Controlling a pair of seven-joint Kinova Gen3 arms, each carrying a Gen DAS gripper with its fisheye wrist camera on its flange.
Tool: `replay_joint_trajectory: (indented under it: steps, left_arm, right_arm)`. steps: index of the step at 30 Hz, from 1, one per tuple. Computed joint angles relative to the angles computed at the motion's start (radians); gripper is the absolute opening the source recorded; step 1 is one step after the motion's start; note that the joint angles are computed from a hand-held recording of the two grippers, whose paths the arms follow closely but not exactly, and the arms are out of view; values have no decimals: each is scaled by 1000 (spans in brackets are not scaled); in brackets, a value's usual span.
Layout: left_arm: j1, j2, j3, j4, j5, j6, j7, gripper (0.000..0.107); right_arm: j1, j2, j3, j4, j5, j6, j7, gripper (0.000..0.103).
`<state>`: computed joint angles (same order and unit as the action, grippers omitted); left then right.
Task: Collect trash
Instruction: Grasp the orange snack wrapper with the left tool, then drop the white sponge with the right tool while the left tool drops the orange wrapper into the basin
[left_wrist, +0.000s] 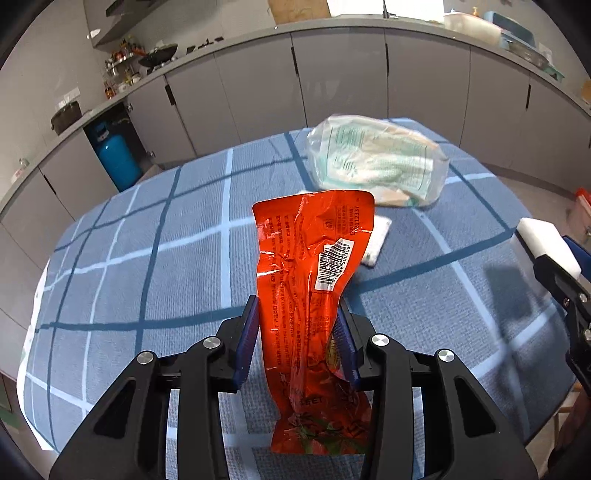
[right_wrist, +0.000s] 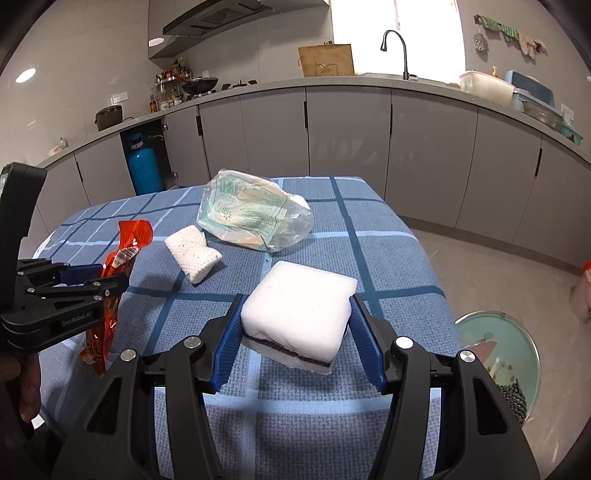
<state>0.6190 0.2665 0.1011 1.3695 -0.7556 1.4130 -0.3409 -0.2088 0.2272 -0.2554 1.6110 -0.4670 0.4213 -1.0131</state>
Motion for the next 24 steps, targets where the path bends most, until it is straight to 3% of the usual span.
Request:
replay_joint_trajectory:
  steps: [12,24]
  left_arm:
    - [29,56,-14,-123,-38,-32,-95,39]
    - [83,188,-70,-345,9,-125,-298,39]
  right_arm:
    - [29,-13,22,9,-10,-32,-8,56]
    - [78,-23,112,18,106,-73,-140,56]
